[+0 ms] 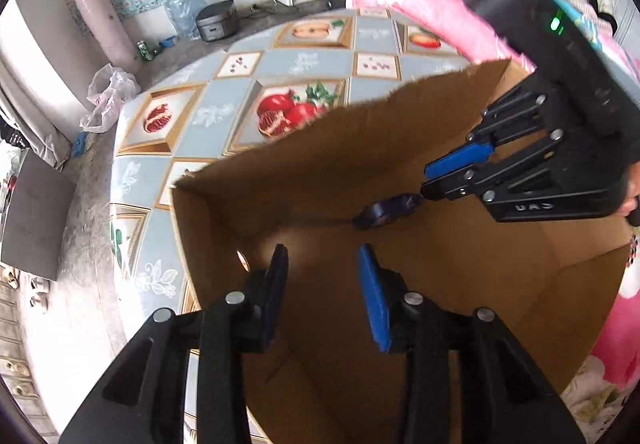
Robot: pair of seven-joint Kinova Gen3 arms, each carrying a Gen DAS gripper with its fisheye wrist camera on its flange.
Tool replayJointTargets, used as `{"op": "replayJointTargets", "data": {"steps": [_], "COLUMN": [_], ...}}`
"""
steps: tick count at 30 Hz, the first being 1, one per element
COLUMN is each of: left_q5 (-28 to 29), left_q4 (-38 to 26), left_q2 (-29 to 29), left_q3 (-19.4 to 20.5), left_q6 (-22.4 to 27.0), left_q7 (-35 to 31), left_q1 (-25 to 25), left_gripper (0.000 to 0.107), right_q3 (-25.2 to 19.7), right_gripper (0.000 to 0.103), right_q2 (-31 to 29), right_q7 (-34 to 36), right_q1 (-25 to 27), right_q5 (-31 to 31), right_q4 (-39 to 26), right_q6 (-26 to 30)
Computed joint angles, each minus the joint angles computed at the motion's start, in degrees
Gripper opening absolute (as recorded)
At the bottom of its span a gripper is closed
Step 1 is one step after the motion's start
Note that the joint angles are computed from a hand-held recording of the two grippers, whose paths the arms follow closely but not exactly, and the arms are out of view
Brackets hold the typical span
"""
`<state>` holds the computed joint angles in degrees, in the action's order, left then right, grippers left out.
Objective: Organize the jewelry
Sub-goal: 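Open both tools to drop the watch into the box, then withdraw both tools from the box back toward the jewelry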
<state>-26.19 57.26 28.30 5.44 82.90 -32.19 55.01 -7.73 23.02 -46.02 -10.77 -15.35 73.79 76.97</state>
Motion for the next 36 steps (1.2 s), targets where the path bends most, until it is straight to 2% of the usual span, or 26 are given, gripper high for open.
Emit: {"op": "replayJointTargets", "data": {"steps": [2, 5, 8, 12, 16, 17, 18, 19, 20, 21, 22, 25, 27, 29, 31, 33, 36], "left_q5": [-3.82, -10.81, -16.73, -21.92, -24.31, -24.17, -24.18, -23.95, -23.98, -23.52, -23.0, -22.23, -21.85, -23.27, -25.23, -28.37, -29.55], "left_q4": [0.97, 3.99, 6.92, 10.88, 14.26, 15.35, 16.61, 18.18, 19.96, 21.74, 23.62, 28.96, 31.97, 34.31, 36.11, 37.74, 36.07], "left_q2": [-0.88, -2.96, -4.87, -6.4, -6.78, -7.31, -7.93, -9.0, -10.05, -11.24, -12.44, -15.08, -16.17, -15.86, -15.1, -14.86, -13.21], "left_q3": [2.48, 10.19, 17.09, 22.51, 24.37, 23.14, 20.85, 18.34, 15.9, 13.31, 10.66, 3.75, 3.45, 3.98, 3.65, 4.04, 6.54], "left_q6": [0.48, 1.11, 2.34, 4.31, 6.09, 5.51, 4.55, 3.71, 2.63, 1.22, -0.49, -6.61, -11.27, -15.73, -19.76, -22.35, -20.95], "left_q7": [3.65, 10.64, 17.63, 26.95, 36.27, 38.6, 40.93, 43.26, 45.59, 47.92, 50.25, 57.24, 61.9, 66.56, 71.22, 75.62, 77.0], "left_q1": [-0.07, -2.58, -4.45, -4.67, -2.51, -1.04, 1.13, 3.79, 6.44, 9.09, 11.74, 18.69, 19.41, 19.27, 19.4, 19.29, 17.49], "left_gripper": [0.036, 0.037, 0.042, 0.047, 0.055, 0.059, 0.064, 0.067, 0.073, 0.078, 0.08, 0.084, 0.085, 0.085, 0.085, 0.085, 0.086], "right_q3": [-0.75, -2.09, 3.2, 10.74, 20.7, 22.59, 23.69, 23.94, 23.46, 23.81, 24.25, 27.96, 32.18, 33.97, 32.7, 28.41, 20.53], "right_gripper": [0.014, 0.014, 0.015, 0.015, 0.015, 0.015, 0.022, 0.036, 0.046, 0.061, 0.067, 0.074, 0.075, 0.075, 0.075, 0.074, 0.069], "right_q2": [-0.23, -1.61, -3.26, -5.5, -6.71, -7.78, -9.34, -11.97, -14.62, -17.28, -19.93, -26.89, -27.14, -24.47, -20.88, -18.54, -16.6], "right_q7": [0.01, -0.07, 1.81, 3.46, 1.56, 2.03, 3.42, 5.34, 7.67, 10.0, 12.33, 18.04, 19.18, 17.91, 16.07, 14.5, 13.85], "right_q1": [1.35, 3.07, 0.5, -5.61, -15.46, -16.34, -16.16, -14.91, -12.6, -9.95, -7.3, 0.67, 5.98, 11.18, 16.36, 21.6, 28.05], "right_q5": [-0.62, -0.65, -4.1, -7.05, -7.89, -9.31, -11.64, -13.97, -16.3, -18.63, -20.96, -27.93, -32.36, -34.05, -34.14, -34.09, -35.23], "right_q4": [0.33, 1.93, 3.1, 5.71, 7.05, 8.67, 11.06, 13.3, 15.49, 17.13, 19.44, 27.03, 30.63, 31.89, 32.39, 33.18, 35.37], "right_q6": [-0.35, -2.43, -2.09, -3.83, -5.8, -7.58, -9.91, -11.36, -11.88, -11.47, -11.68, -11.85, -9.03, -4.38, -1.14, 0.62, 1.35]}}
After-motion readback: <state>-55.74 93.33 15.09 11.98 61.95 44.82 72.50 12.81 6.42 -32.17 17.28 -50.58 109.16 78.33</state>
